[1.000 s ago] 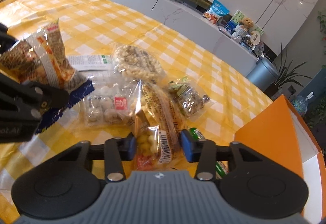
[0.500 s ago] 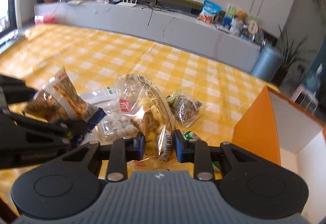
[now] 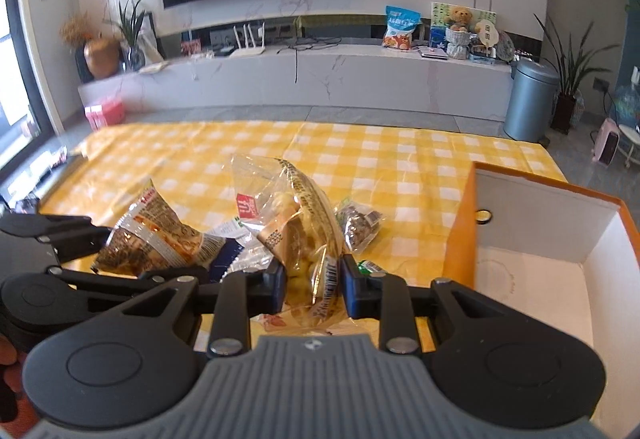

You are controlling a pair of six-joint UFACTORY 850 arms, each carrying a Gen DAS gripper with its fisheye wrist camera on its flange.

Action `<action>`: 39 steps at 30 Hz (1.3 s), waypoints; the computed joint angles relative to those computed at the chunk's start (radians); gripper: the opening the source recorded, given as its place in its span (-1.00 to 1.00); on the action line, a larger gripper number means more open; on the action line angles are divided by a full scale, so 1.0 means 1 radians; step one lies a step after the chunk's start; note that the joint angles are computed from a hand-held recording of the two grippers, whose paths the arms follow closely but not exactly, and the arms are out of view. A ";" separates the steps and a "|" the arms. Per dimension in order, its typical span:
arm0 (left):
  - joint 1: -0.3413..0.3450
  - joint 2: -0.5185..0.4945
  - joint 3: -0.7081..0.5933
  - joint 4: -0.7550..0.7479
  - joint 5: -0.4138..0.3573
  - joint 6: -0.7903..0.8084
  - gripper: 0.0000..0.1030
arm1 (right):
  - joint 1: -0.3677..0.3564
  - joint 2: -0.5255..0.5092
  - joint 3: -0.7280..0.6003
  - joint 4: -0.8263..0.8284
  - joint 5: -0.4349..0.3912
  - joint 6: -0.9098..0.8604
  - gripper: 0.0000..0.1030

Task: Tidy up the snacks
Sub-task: 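Lift the brown snack bag with the left gripper while the right gripper grasps a clear chip bag, then carry both bags over the orange box and open both grippers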

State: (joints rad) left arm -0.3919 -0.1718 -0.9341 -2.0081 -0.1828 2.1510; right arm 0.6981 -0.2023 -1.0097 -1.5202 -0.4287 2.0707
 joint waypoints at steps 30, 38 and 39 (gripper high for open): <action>-0.252 -0.209 -0.346 0.862 -0.132 -0.564 0.07 | -0.146 0.364 0.313 0.312 -0.132 -0.213 -0.51; -0.278 -0.295 -0.422 1.259 -0.160 -0.823 0.07 | -0.225 0.315 0.305 0.479 -0.020 -0.442 -0.51; -0.281 -0.305 -0.429 1.290 -0.160 -0.839 0.07 | -0.234 0.307 0.302 0.501 -0.009 -0.472 -0.51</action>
State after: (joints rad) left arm -0.6729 -0.4767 -1.3632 -0.7178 -0.3433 1.3120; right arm 0.4646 0.1044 -0.7079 -1.0195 -0.4374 1.5991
